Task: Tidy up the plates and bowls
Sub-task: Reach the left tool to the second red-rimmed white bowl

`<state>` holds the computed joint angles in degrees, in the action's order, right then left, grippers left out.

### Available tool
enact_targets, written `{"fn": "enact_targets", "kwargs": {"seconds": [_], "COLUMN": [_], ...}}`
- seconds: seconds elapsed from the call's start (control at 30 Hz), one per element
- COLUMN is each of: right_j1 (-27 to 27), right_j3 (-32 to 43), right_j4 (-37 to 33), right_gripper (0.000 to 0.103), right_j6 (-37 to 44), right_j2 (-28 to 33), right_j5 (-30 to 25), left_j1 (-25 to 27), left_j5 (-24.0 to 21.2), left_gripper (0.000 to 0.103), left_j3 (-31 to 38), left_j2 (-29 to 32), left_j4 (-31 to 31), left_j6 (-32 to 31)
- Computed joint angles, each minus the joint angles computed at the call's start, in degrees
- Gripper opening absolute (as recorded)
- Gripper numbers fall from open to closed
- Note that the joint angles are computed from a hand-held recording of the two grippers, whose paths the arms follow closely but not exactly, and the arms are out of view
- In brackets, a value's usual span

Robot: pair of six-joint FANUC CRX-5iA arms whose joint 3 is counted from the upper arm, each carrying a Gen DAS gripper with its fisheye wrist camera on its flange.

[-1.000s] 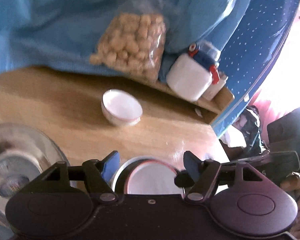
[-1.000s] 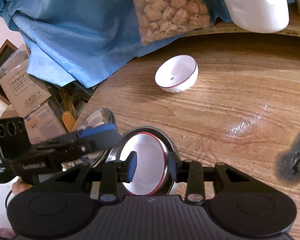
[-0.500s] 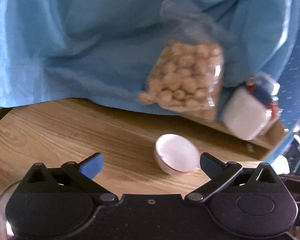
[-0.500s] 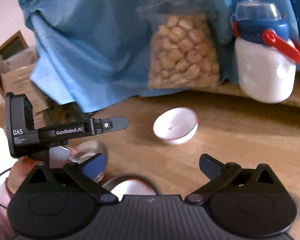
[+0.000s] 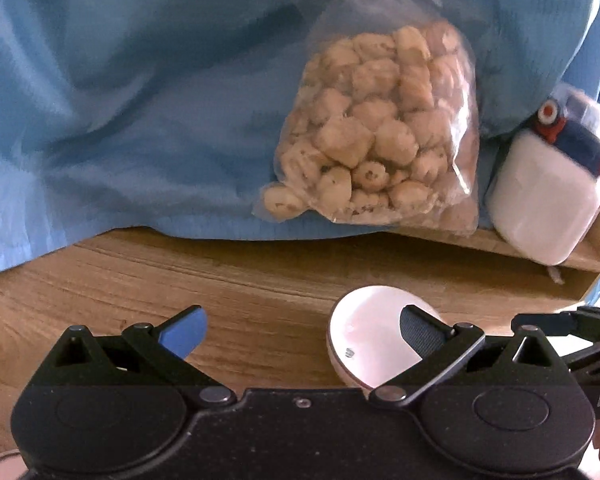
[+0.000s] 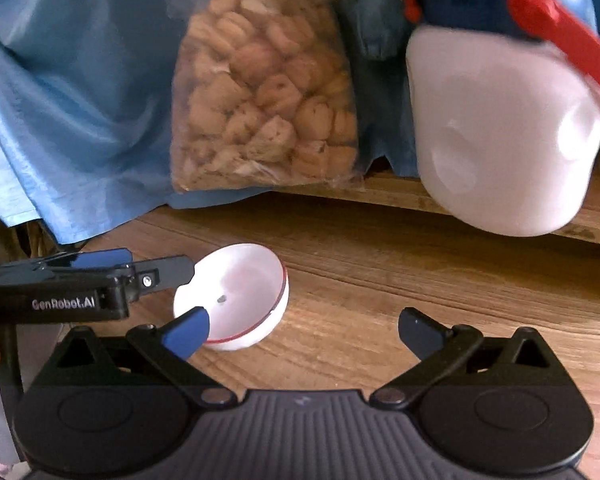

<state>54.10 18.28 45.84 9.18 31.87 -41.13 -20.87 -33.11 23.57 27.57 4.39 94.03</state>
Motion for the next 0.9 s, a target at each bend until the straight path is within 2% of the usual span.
{"fn": "enact_targets", "kwargs": {"seconds": [0.2, 0.47, 0.6, 0.77, 0.87, 0.9], "right_j1": [-0.6, -0.5, -0.3, -0.2, -0.4, -0.5], "right_j3": [1.4, 3.8, 4.2, 4.8, 5.7, 5.5], "right_j4": [-0.4, -1.9, -1.9, -2.1, -2.9, -2.7], "right_gripper": [0.103, 0.100, 0.096, 0.084, 0.075, 0.070], "right_j6": [2.4, 4.4, 5.0, 5.7, 5.9, 5.5], "right_j2": [1.7, 3.0, 3.3, 3.7, 4.3, 4.3], "right_j5": [0.8, -0.5, -1.2, -1.8, -1.1, -0.6], "left_j1": [-0.8, -1.2, -0.8, -0.3, 0.5, 0.7], "left_j5": [-5.4, -6.2, -6.1, -5.8, -4.4, -4.0], "left_gripper": [0.102, 0.101, 0.098, 0.089, 0.075, 0.067], "left_j3": [5.0, 6.0, 6.3, 5.7, 4.0, 3.4], "left_j2": [2.2, 2.9, 3.7, 4.1, 4.1, 4.2], "left_j4": [-5.4, -8.0, -6.4, -3.5, 1.3, 3.2], "left_j6": [2.4, 4.0, 3.6, 1.8, -1.8, -3.1]}}
